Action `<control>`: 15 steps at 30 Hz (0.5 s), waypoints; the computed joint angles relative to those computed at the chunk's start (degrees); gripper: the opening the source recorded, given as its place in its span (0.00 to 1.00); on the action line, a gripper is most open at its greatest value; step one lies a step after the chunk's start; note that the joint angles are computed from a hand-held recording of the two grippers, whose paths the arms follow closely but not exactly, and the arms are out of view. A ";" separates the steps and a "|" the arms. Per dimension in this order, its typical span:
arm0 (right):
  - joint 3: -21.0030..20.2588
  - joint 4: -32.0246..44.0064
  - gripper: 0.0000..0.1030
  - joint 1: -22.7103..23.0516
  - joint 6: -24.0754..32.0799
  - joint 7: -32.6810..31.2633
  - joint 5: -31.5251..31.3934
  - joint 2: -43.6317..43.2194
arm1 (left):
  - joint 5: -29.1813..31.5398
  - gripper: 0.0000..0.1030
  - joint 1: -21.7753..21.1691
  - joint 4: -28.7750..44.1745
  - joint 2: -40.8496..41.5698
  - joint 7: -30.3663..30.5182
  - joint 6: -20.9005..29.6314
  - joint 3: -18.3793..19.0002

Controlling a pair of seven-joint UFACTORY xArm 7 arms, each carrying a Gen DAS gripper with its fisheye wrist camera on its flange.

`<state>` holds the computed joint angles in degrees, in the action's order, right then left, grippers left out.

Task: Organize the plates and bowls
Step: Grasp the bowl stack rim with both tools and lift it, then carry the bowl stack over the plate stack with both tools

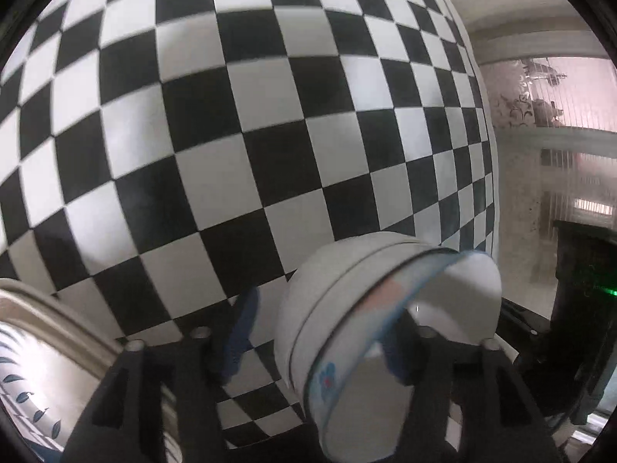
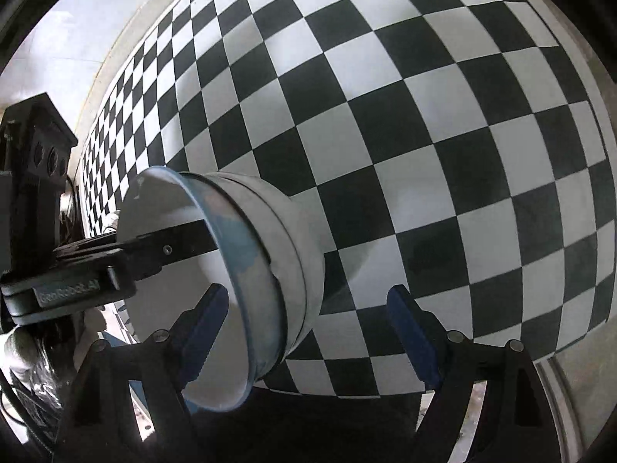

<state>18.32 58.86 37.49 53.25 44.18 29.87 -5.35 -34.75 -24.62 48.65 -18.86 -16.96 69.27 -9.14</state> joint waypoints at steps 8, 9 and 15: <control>0.15 2.42 0.84 -0.01 -0.05 -1.51 0.10 3.79 | -5.74 1.00 -1.06 -1.14 1.81 4.80 -1.58 0.41; 0.18 2.83 0.84 -0.03 -0.07 -1.56 -0.02 4.41 | -5.57 1.00 -1.15 -1.04 1.91 4.91 -1.89 0.07; 0.46 4.30 0.84 0.01 -0.74 -2.58 0.29 6.98 | -8.06 1.00 -1.60 -4.18 -0.88 3.74 -5.83 -0.15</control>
